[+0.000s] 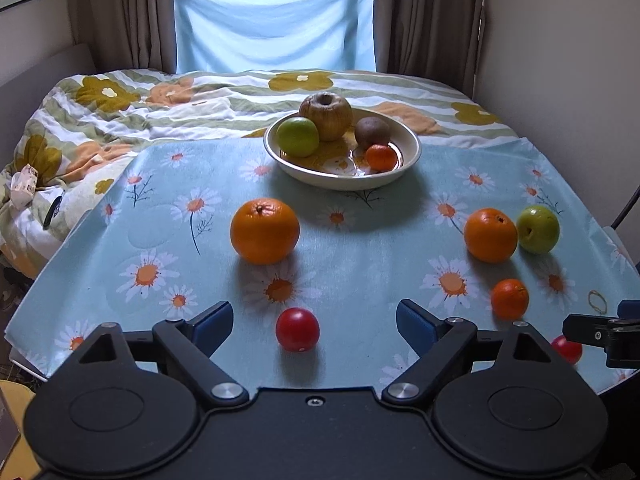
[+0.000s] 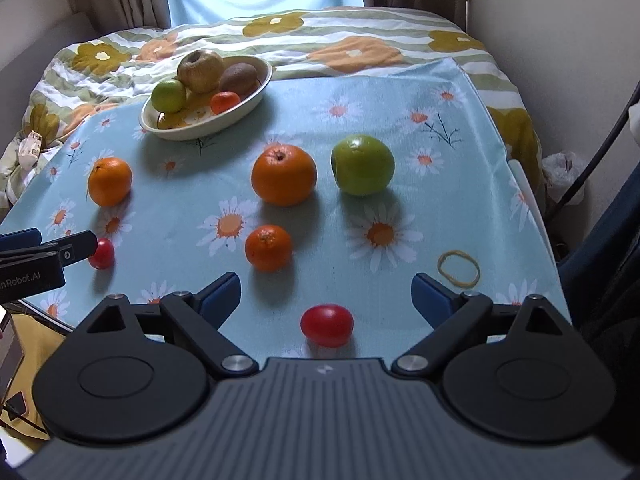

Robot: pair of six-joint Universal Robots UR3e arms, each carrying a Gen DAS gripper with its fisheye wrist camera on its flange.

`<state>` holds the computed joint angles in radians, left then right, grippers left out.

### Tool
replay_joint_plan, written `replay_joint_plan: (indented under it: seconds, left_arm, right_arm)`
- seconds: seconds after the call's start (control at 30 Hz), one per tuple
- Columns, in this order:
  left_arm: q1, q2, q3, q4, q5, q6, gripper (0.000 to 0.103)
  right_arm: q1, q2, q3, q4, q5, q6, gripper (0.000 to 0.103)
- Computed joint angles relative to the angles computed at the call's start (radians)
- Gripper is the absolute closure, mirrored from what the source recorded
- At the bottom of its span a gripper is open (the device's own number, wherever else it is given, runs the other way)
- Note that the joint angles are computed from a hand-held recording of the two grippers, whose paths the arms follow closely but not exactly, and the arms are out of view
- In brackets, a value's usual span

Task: Organize fruits
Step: 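Grasp a red tomato with the left tool while the right tool grasps another red tomato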

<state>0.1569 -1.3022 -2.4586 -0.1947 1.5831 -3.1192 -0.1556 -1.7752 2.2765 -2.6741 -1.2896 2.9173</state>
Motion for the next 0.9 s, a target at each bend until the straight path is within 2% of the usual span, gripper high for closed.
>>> replay_joint_plan:
  seconds: [0.23,0.3,0.43,0.53,0.6,0.9]
  left_arm:
    - [0.035,-0.138,-0.005,0.086,-0.027,0.047,0.028]
    - [0.039,-0.163,-0.007,0.104,-0.03,0.056,0.03]
    - [0.059,-0.188,-0.01,0.115,-0.044,0.065,0.039]
    - [0.068,-0.202,-0.002,0.106,-0.052,0.067,0.054]
    - [0.067,-0.206,-0.004,0.115,-0.044,0.07,0.068]
    - [0.064,-0.182,-0.005,0.081,-0.045,0.086,0.069]
  right_arm:
    - [0.049,0.093,0.024,-0.099,-0.059,0.069,0.0]
    - [0.058,0.109,0.018,-0.102,-0.067,0.08,0.007]
    - [0.068,0.122,0.018,-0.103,-0.076,0.089,0.01]
    - [0.074,0.127,0.019,-0.102,-0.087,0.097,0.015]
    - [0.073,0.128,0.018,-0.098,-0.088,0.103,0.016]
    - [0.078,0.141,0.017,-0.103,-0.095,0.107,0.028]
